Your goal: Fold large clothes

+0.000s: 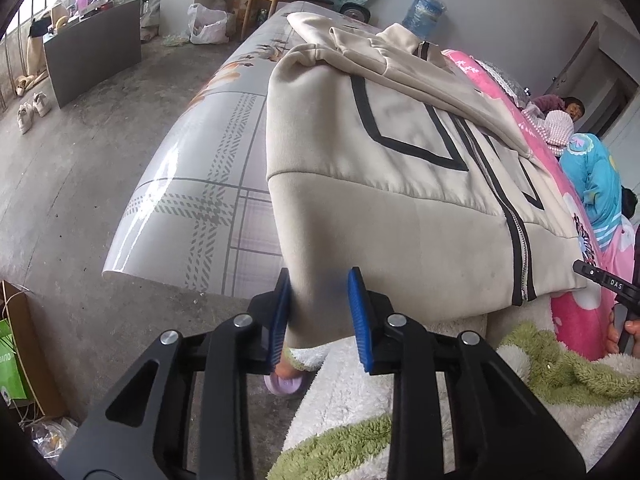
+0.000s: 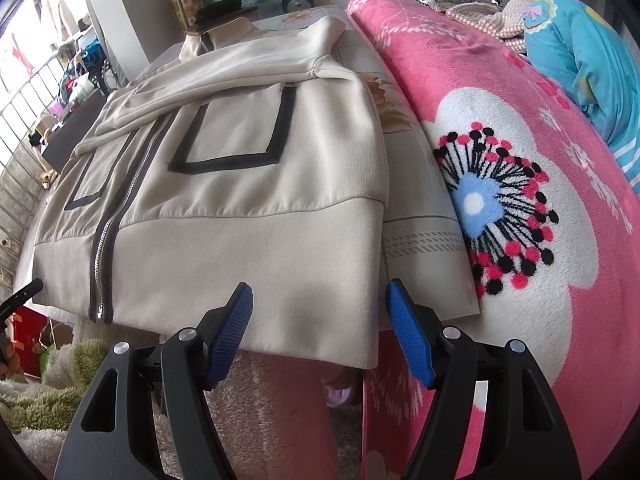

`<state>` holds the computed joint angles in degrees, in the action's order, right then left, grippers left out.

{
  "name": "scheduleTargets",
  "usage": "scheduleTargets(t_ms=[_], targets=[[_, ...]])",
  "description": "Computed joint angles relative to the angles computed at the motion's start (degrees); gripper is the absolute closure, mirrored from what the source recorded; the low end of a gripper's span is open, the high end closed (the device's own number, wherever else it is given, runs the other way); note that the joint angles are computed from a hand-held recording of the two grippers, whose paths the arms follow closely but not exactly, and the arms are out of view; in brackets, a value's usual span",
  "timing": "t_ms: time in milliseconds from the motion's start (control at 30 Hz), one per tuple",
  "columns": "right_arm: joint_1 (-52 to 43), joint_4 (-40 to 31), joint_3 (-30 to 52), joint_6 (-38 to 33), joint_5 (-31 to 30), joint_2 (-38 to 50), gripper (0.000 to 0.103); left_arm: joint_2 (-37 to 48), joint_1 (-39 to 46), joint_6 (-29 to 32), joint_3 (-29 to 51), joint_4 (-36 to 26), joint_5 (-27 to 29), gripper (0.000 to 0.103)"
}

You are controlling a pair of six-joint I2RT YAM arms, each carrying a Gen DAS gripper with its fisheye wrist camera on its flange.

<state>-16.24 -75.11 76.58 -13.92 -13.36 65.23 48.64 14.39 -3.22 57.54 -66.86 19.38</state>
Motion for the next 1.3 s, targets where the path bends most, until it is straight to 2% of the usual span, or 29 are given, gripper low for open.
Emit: scheduleTargets(t_ms=[367, 467, 533, 567, 600, 633, 667, 700, 767, 867, 967, 1100, 1300], targets=[[-2.8, -1.7, -0.7, -1.8, -4.2, -0.2, 0.036, 0.6, -4.4, -2.2, 0.3, 0.4, -4.5, 0.076], [-1.4, -2.3, -1.6, -1.6, -3.7, -1.2, 0.041, 0.8, -5.8, -2.5, 1.1, -0.3, -6.0, 0.077], [1.0, -1.7, -2.1, -0.9, 0.1, -2.3, 0.054, 0.8, -7.5, -2.6, 1.7, -0.9, -8.2, 0.084], [1.1, -1.7, -1.9, -0.8, 0.7, -2.5, 0.056, 0.6, -8.1, -2.3, 2.0, -1.1, -8.9, 0.092], [0.5, -2.0, -1.5, -1.0, 0.5, -2.4, 0.063, 0.4, -8.1, -1.7, 2.4, -1.3, -8.5, 0.094], [0.1, -2.1, -1.1, -0.9, 0.8, -2.4, 0.074, 0.2, -8.4, -1.3, 2.9, -1.6, -8.6, 0.096], [0.1, -2.2, -0.5, -0.8, 1.5, -2.5, 0.08, 0.3, -9.6, -1.0, 3.6, -1.7, -9.8, 0.097], [-0.3, -2.4, 0.2, -0.9, 1.6, -2.4, 0.091, 0.1, -12.1, -0.9, 4.4, -1.6, -12.2, 0.098], [-2.0, -3.5, 2.6, -1.3, -0.6, -2.0, 0.095, 0.2, -15.8, -0.9, 6.1, -1.6, -15.3, 0.098], [-2.9, -4.5, 6.9, -0.8, -2.7, -1.2, 0.096, 1.5, -14.4, -0.8, 9.6, -1.7, -12.3, 0.099], [-3.9, -5.2, 11.9, 0.4, -6.4, 1.0, 0.096, 3.5, -8.3, -0.2, 13.5, -0.7, -5.1, 0.099], [-2.1, -2.8, 16.8, 2.6, -7.8, 4.7, 0.096, 8.1, -2.4, -0.7, 16.8, 2.8, 2.5, 0.099], [1.8, 4.0, 22.4, 8.4, -7.8, 12.5, 0.096, 16.3, -2.9, -4.9, 20.1, 9.9, 1.3, 0.099]])
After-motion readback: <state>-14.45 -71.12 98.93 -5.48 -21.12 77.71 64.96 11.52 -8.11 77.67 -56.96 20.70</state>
